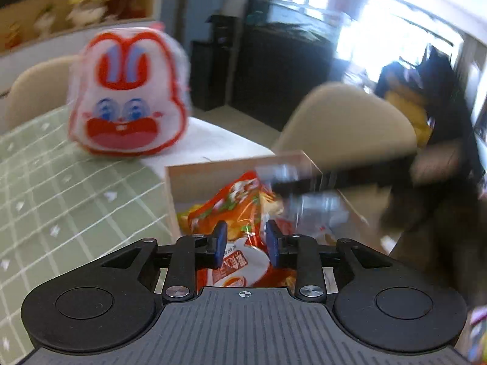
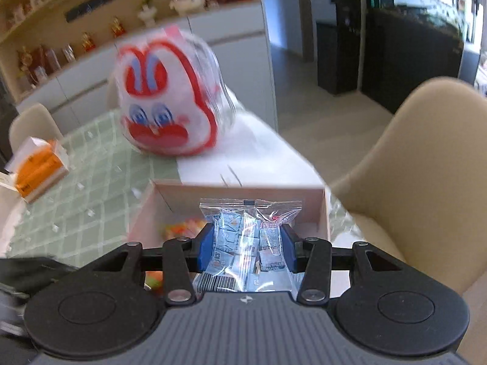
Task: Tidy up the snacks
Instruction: 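Carry the red pouch with left tool while right tool carries the candy bag over the box, then open both tools to drop the pouch and candy bag into the pink box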
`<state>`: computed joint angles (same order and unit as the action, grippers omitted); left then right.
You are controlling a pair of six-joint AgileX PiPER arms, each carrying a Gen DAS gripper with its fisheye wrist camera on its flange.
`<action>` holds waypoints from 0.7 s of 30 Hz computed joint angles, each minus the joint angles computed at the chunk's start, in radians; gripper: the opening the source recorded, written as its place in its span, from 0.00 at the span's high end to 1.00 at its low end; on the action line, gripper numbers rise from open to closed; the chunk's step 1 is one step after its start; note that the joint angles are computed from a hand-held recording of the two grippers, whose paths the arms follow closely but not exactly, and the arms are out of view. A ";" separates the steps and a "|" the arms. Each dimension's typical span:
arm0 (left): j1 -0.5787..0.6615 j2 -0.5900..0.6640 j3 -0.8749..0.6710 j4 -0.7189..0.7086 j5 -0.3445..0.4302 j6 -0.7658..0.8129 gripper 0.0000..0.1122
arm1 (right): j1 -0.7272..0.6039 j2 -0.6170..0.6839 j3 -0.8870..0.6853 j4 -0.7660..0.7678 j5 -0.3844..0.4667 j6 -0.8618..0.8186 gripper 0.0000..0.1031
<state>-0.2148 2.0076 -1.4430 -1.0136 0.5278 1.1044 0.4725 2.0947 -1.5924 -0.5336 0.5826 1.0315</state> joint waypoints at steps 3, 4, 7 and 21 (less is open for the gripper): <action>0.052 -0.058 0.043 -0.082 0.052 0.025 0.72 | 0.013 -0.005 0.085 -0.100 -0.076 0.139 0.54; 0.070 -0.084 0.064 -0.096 0.075 0.022 0.72 | 0.017 -0.029 0.122 -0.135 -0.101 0.191 0.52; 0.092 -0.180 0.159 -0.121 0.097 0.038 0.72 | 0.019 -0.149 0.260 -0.198 -0.203 0.298 0.50; 0.083 -0.829 0.751 -0.106 -0.049 0.057 0.84 | 0.743 -0.478 0.486 -0.635 0.567 0.933 0.30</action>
